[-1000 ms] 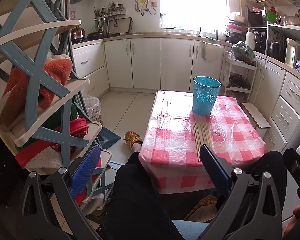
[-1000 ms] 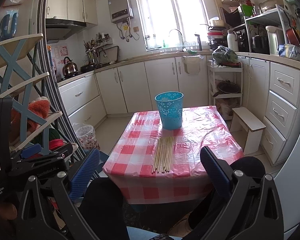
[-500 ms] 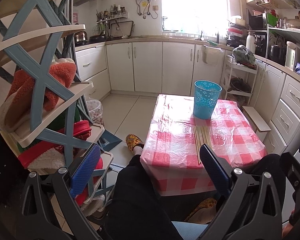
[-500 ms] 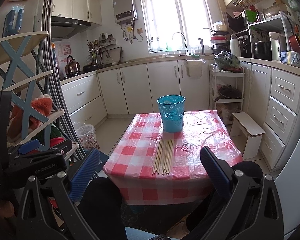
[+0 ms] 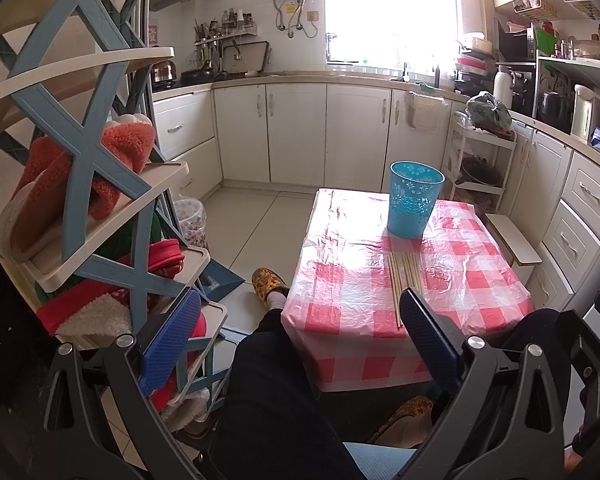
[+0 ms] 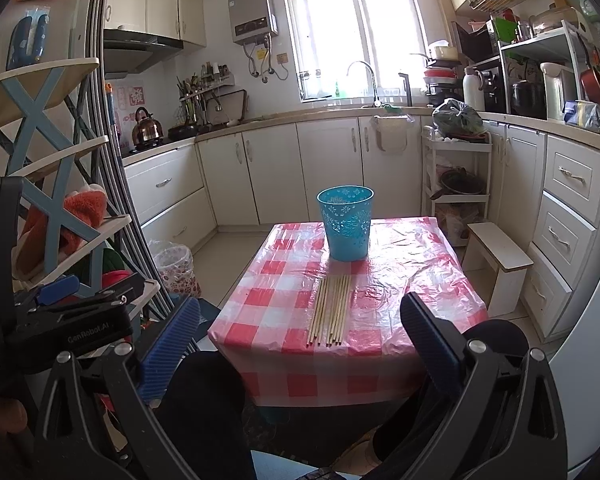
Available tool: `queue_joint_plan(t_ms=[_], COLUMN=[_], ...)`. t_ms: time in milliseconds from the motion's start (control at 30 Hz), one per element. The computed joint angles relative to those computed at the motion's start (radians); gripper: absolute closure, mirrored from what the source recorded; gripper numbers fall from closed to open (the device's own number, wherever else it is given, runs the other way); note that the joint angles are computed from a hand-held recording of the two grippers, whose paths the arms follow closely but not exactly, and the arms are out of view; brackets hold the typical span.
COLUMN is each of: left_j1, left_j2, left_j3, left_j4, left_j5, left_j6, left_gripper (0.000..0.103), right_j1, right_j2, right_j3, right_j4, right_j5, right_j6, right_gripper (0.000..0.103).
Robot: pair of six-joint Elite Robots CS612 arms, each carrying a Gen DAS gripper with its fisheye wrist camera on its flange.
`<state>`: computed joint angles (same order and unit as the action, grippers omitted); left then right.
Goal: Organize utensils
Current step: 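Move both tools toward the wooden sticks on the checkered table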
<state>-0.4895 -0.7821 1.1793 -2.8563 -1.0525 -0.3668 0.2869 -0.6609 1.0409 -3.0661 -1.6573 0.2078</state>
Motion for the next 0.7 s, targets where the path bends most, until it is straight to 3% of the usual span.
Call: queue_joint_plan(t_ms=[700], left_j1=[0.001], left_j2=[0.002], left_j3=[-0.004], left_j4=[0.031], left_j5=[0.004], left_j6=[-0.016], left_gripper=[0.007], right_j1=[0.002], right_j2=[0.004], right_j3=[-0.007], right_j4=[0.020], right_j5=[0.005], right_j6=[0.004], right_gripper=[0.007])
